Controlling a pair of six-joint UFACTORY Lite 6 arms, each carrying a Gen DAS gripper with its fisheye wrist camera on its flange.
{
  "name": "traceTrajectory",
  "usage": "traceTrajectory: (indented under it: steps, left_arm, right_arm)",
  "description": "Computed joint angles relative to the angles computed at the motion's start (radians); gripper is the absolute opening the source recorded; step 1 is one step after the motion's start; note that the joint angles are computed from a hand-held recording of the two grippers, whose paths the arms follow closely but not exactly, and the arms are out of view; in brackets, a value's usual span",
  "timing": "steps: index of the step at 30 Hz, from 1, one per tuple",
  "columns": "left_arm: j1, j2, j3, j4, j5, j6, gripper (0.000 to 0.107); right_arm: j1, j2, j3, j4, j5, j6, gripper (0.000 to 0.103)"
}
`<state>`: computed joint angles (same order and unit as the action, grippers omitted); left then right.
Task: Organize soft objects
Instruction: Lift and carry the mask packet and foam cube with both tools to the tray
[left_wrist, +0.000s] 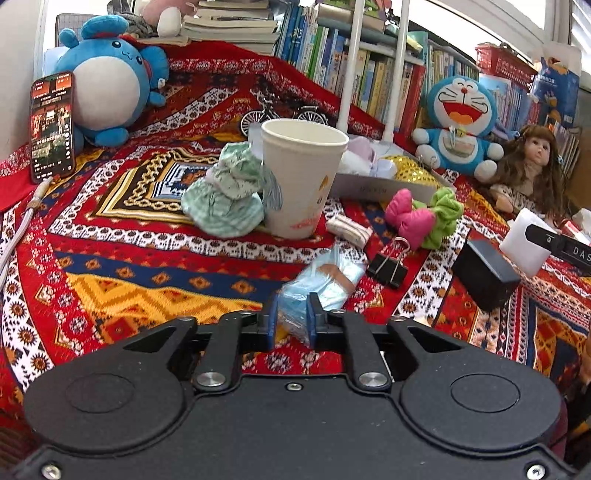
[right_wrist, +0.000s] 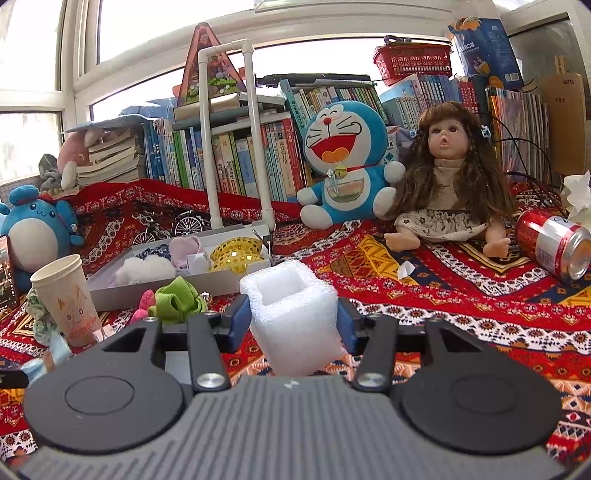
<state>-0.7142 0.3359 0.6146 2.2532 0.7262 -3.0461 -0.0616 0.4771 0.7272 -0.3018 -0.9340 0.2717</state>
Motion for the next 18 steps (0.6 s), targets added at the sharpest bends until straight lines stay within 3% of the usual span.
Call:
traceTrajectory:
  steps: [2,4,6,12,18]
  left_arm:
    - [-0.014,0.001,-0.006,-0.015,0.019,0.007,0.019]
    - [-0.028,0.012,0.003,-0.026,0.045,0.033,0.035]
    - [-0.036,0.029,0.017,-0.027,0.064,0.062,0.042]
    - [0.011,0.097,0.098,0.046,0.035,0.074,0.05]
    - [0.063,0.162,0.16,0.117,-0.004,0.026,0.046]
  right_arm:
    - [0.003,-0.002,-0.004,0.003,0.0,-0.002,0.055]
    - [0.006,-0.003,-0.006,0.007,0.0,-0.006,0.056]
    - [0.009,-0.001,-0.004,0.011,0.003,-0.009,0.056]
    - [0.016,0.008,-0.001,0.01,0.007,-0.007,0.057]
    - [0.02,0.015,0.005,0.006,0.015,-0.007,0.057]
